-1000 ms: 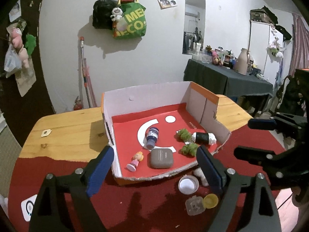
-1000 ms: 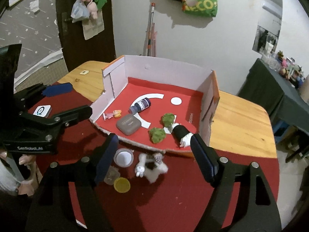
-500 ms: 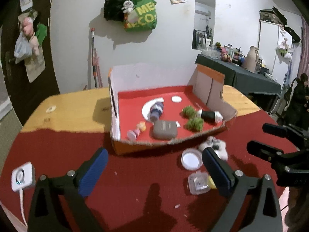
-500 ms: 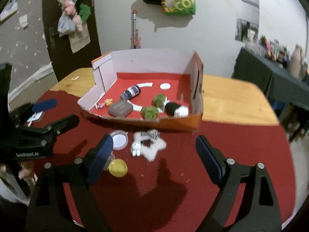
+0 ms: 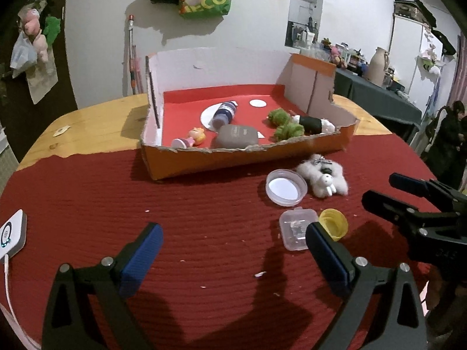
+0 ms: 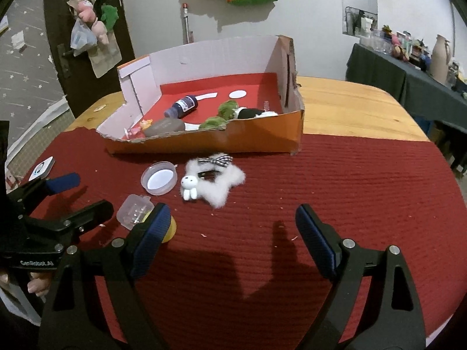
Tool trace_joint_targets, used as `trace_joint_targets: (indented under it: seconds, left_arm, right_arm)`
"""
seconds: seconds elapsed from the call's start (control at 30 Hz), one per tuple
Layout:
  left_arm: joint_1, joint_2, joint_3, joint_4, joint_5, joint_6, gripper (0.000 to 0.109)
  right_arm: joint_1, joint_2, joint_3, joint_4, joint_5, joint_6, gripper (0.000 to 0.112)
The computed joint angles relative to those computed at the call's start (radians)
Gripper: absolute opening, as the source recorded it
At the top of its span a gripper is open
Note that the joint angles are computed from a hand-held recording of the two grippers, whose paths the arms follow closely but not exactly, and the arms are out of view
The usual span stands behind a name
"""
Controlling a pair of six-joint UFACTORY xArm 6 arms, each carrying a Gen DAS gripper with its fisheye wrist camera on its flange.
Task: Organize objects
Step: 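Withdraw both tools from the box back over the table, then close the left tool on the clear plastic case while the right tool grasps the yellow lid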
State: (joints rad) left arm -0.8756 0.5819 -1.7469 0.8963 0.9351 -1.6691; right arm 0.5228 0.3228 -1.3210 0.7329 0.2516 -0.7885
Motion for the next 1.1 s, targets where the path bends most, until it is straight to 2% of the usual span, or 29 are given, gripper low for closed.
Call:
trace_joint_targets:
  seconds: [0.17, 0.3, 0.53, 0.73, 0.93, 1.1]
  left_arm:
    - [0.012, 0.017, -0.015, -0.044, -0.063, 0.042, 0.101]
    - [0.023, 0.057, -0.061, -0.12, -0.092, 0.131, 0.101]
    - [0.025, 0.117, -0.158, -0.183, 0.004, 0.236, 0.101]
    - [0.033, 0.064, -0.087, -0.161, 0.047, 0.211, 0.101]
    - [0.055, 0.008, 0.001, -0.15, -0.049, 0.227, 0.101]
    - [0.067, 0.004, 0.007, -0.153, -0.108, 0.29, 0.098]
  right_arm:
    - [-0.01, 0.003, -0.004, 0.008, 0.009, 0.005, 0.088]
    - [-0.018, 0.006, -0.009, 0.013, 0.028, 0.007, 0.088]
    - [-0.025, 0.003, -0.012, 0.013, 0.044, 0.008, 0.088]
    - [-0.026, -0.005, -0.011, 0.052, 0.08, -0.052, 0.088]
    - [-0.025, -0.008, -0.021, 0.109, 0.18, -0.15, 0.088]
    - [-0.01, -0.013, -0.009, 0.043, 0.155, -0.151, 0.088]
